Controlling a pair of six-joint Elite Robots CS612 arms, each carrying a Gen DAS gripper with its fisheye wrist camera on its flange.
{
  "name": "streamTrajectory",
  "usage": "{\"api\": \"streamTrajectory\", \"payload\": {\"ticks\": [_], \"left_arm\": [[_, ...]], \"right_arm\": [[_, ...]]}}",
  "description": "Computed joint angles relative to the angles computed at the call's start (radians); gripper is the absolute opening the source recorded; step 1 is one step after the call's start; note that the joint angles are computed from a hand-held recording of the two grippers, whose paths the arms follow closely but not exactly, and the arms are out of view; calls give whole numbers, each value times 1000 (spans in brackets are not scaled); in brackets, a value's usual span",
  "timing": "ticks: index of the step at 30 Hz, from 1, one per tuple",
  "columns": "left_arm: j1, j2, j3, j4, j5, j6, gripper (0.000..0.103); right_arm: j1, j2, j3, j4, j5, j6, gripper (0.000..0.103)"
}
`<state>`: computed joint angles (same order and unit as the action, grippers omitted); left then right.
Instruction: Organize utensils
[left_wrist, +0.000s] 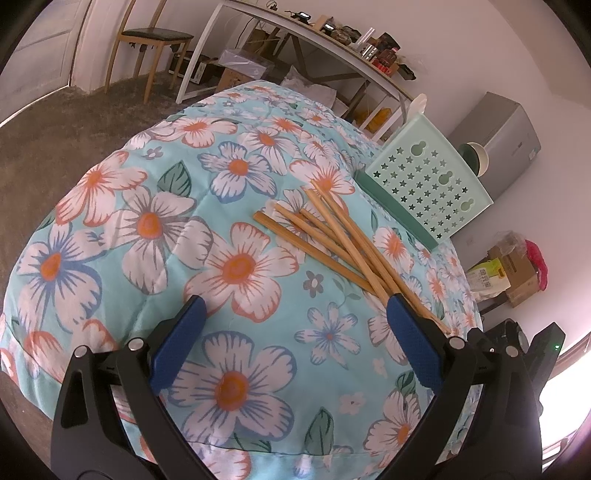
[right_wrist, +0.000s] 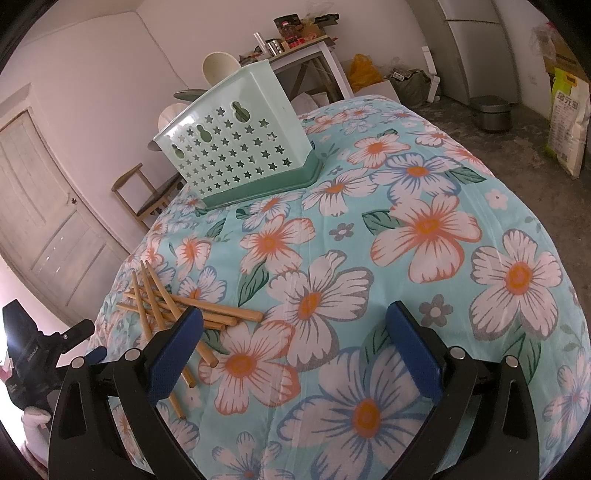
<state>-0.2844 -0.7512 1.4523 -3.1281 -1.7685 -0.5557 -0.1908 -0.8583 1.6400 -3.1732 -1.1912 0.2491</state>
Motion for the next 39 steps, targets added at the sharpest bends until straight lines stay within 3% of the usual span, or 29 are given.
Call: {"api": "streamTrajectory", "payload": {"ticks": [9, 14, 22, 27, 32, 39], "left_arm": [[-5, -10, 11, -26, 38, 32, 94], [-8, -6, -1, -63, 12, 78, 93], [3, 19, -45, -60, -114, 73, 59], [1, 34, -82, -34, -163, 112, 45], [-5, 49, -140, 70, -135, 165, 29], [-2, 87, -229, 214, -123, 145, 14]], "right_arm": [[-4, -2, -2, 21, 20, -12, 97], [-16, -2, -4, 35, 65, -6, 97], [-19, -3, -8, 54, 84, -20, 97], [-20, -5, -7, 57, 83, -34, 97], [-20, -5, -8, 64, 84, -46, 97], [-23, -4, -9, 68, 101, -62, 97]]}}
